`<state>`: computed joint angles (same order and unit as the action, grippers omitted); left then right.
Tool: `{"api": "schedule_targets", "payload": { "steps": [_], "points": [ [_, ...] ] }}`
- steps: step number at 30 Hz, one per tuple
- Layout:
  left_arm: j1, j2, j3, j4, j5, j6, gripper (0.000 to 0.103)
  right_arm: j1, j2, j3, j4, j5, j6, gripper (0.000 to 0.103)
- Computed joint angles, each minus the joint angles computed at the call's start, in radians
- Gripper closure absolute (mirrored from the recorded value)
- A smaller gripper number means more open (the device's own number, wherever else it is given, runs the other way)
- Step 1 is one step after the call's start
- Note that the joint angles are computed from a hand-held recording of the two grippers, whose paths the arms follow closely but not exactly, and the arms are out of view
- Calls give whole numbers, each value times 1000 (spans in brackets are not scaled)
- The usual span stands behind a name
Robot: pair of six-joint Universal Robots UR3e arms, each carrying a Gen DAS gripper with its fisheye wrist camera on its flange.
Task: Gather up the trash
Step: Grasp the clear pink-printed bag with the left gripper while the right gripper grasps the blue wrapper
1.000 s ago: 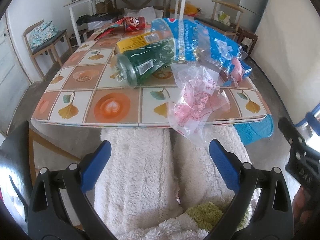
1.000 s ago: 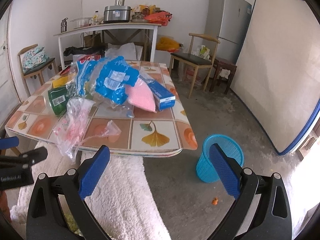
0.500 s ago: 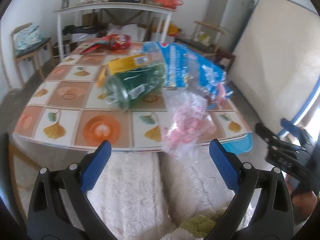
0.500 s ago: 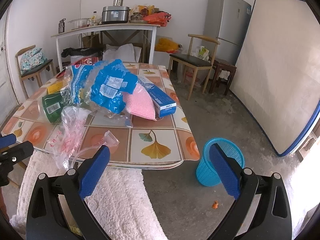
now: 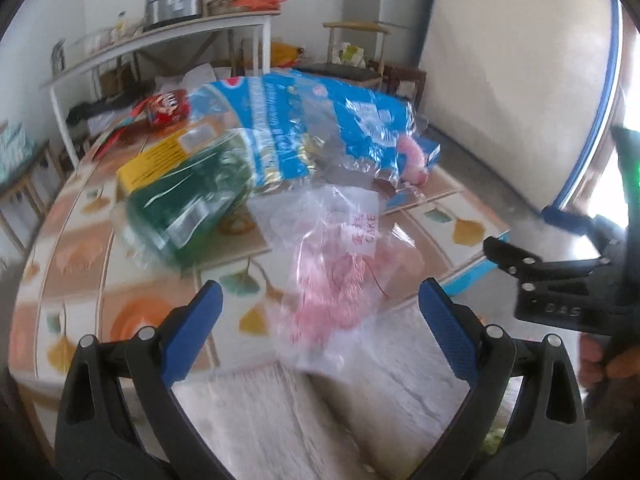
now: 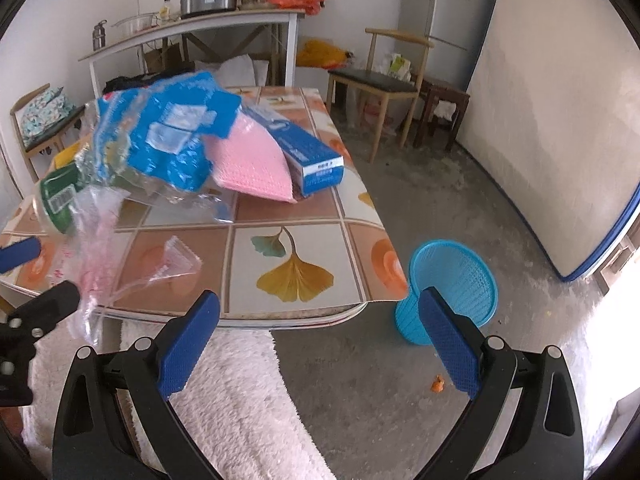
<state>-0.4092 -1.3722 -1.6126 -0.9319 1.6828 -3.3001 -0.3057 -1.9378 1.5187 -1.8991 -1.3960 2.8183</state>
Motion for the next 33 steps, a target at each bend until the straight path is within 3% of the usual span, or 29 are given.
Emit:
{"api": "schedule_targets", "payload": {
  "steps": [5,6,7,13,17,21,24,27,33],
  "points": [
    [-38,-125,77,-33,60,50,9,9,41,1,-25,-14,20,6],
    [-40,-129,74,-30,66,56,15,5,43,3,-29,-11,19,6],
    [-44,-132,73,-25,69,63,27,3,47,3,-33,-10,17,6],
    [-44,-125,74,-45,35,61,60,-36,61,-19,-35,44,22,6],
    [-59,-81,32,-38,43,62,70,-78,48,-40,-47,135,-19,6],
    [-81,-14,-14,-20,58,49,78,-125,85,-147,-6,314,-94,6],
    [-87,32,-35,-11,43,40,80,-102,171,-290,42,396,-125,6],
    [-65,89,-69,-4,12,55,82,-10,355,-571,180,439,-176,6],
    [25,194,-139,8,-86,52,82,227,767,-1150,341,286,-214,6]
  ]
}}
